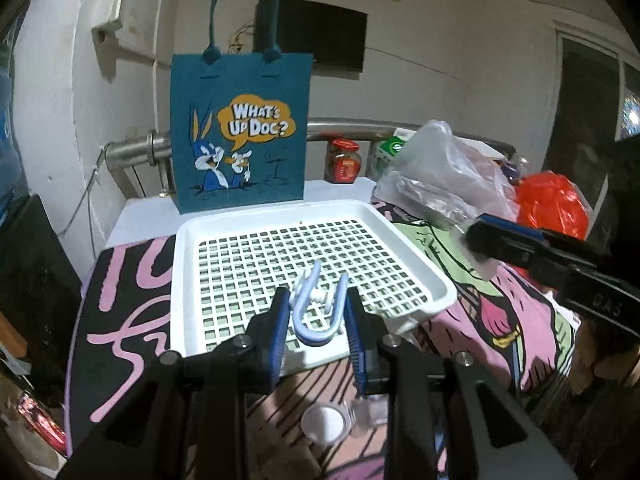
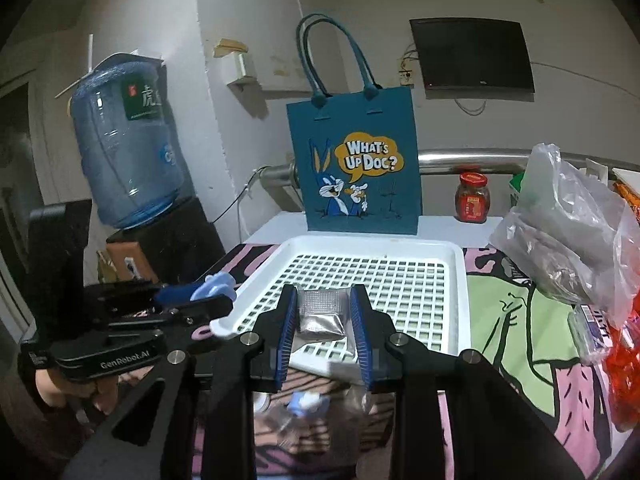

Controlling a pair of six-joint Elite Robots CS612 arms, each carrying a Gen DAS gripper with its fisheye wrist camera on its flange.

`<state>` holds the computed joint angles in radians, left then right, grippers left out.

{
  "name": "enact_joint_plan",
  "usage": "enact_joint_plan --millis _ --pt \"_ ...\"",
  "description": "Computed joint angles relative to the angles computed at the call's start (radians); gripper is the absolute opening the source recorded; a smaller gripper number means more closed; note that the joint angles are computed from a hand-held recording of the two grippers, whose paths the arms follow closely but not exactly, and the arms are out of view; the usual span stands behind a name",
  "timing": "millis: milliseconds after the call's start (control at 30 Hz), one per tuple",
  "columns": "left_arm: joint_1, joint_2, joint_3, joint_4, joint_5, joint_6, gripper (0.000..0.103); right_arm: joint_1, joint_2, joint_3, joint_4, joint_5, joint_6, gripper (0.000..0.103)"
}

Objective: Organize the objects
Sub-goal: 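Carry the blue clip and clear box over the white tray and release both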

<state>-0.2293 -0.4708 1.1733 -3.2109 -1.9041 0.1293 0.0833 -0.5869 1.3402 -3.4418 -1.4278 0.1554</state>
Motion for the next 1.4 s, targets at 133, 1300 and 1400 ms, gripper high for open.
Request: enact_joint_plan --millis 133,1300,1400 --pt "-0.002 0.033 -0.054 0.038 0.031 -0.030 0.027 -0.004 0.025 -0.042 0.036 -0.012 0.020 0.026" --pt "0.006 0.132 -0.227 0.298 0.088 -0.144 0.036 -0.012 0.116 -0.190 0.392 -0.092 0.074 0.049" --pt "0.007 0.126 -0.215 0.264 0.080 -0.160 0.070 -0.007 0.110 -0.172 0.334 -0.118 0.079 0.067"
